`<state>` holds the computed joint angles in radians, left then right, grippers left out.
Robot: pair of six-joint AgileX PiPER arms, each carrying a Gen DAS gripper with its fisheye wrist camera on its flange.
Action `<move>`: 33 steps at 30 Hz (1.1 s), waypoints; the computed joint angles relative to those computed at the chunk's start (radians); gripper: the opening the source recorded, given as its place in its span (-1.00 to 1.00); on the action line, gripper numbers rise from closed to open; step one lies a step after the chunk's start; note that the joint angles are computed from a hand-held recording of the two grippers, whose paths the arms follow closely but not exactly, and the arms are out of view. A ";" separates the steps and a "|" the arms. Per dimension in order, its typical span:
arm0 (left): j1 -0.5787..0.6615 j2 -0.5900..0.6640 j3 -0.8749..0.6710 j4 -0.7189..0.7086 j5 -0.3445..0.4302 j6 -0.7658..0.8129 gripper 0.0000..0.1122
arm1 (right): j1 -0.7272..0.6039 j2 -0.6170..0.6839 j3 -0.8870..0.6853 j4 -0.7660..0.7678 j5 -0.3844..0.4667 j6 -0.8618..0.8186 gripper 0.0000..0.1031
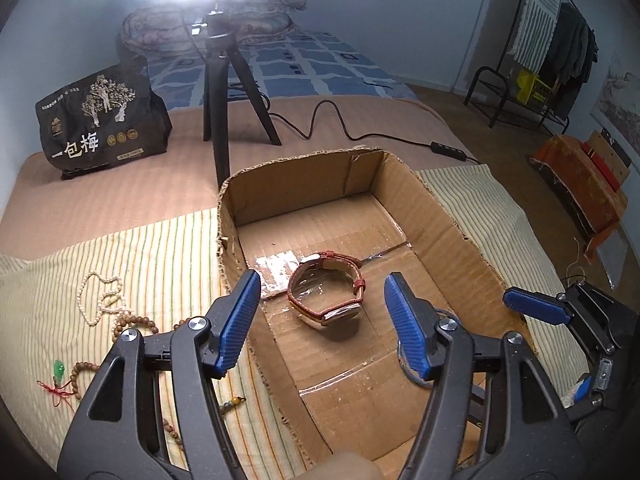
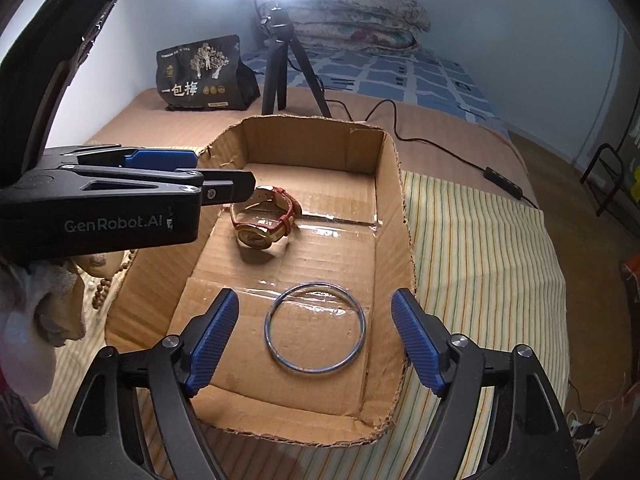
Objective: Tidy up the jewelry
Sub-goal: 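Lift both tools out of the box back toward the bead strands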
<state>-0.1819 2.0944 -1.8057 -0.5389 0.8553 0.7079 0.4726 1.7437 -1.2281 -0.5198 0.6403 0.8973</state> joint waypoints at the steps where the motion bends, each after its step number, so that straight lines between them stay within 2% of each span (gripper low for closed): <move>1: 0.003 -0.004 0.002 -0.003 0.001 0.003 0.18 | 0.003 -0.003 0.001 -0.003 0.001 0.006 0.53; 10: 0.058 -0.098 0.067 -0.043 -0.002 0.059 0.18 | 0.042 -0.043 -0.004 -0.031 0.053 0.044 0.53; 20: 0.208 -0.174 0.076 -0.133 0.076 0.187 0.18 | 0.119 -0.062 -0.073 -0.044 0.122 0.025 0.53; 27: 0.352 -0.169 0.029 -0.159 0.134 0.269 0.18 | 0.151 -0.032 -0.163 -0.010 0.138 -0.039 0.53; 33: 0.458 -0.124 -0.014 -0.158 0.177 0.305 0.18 | 0.155 0.045 -0.273 0.067 0.146 -0.144 0.53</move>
